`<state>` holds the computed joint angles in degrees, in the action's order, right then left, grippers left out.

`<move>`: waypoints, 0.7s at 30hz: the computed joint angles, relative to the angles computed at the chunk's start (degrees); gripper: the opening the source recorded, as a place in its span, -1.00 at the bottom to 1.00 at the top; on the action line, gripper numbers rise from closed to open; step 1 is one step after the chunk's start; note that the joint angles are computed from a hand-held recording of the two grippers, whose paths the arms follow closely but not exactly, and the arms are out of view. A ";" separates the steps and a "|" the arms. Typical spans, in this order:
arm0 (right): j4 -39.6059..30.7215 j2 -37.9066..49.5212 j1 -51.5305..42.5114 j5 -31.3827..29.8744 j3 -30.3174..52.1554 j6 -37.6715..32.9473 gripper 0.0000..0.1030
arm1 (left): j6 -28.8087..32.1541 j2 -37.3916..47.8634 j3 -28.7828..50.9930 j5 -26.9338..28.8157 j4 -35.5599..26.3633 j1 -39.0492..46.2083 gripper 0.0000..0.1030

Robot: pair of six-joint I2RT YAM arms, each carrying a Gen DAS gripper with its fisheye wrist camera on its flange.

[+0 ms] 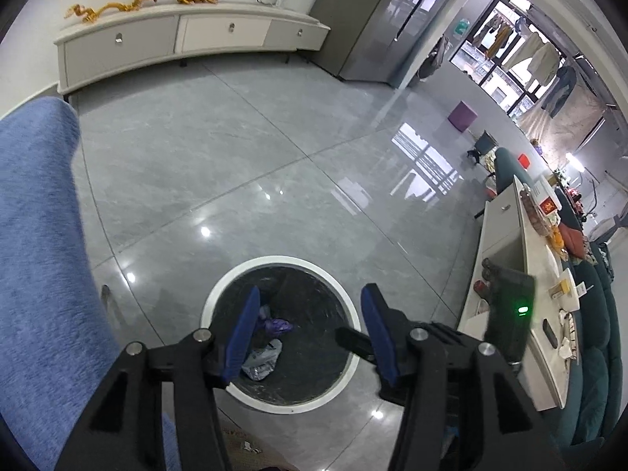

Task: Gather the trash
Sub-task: 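Carry both items to the bin and open both tools to drop them, then grasp the white tissue with the right tool while the left grasps the green wrapper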

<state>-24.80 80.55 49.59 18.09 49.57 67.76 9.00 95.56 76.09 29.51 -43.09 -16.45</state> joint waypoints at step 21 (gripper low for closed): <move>-25.86 6.34 25.31 36.41 43.46 -2.86 1.00 | 12.15 -23.87 -1.64 10.99 -9.11 32.49 0.01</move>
<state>-50.66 86.90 74.90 54.50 93.02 64.90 21.15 71.68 74.45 40.50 -52.20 16.04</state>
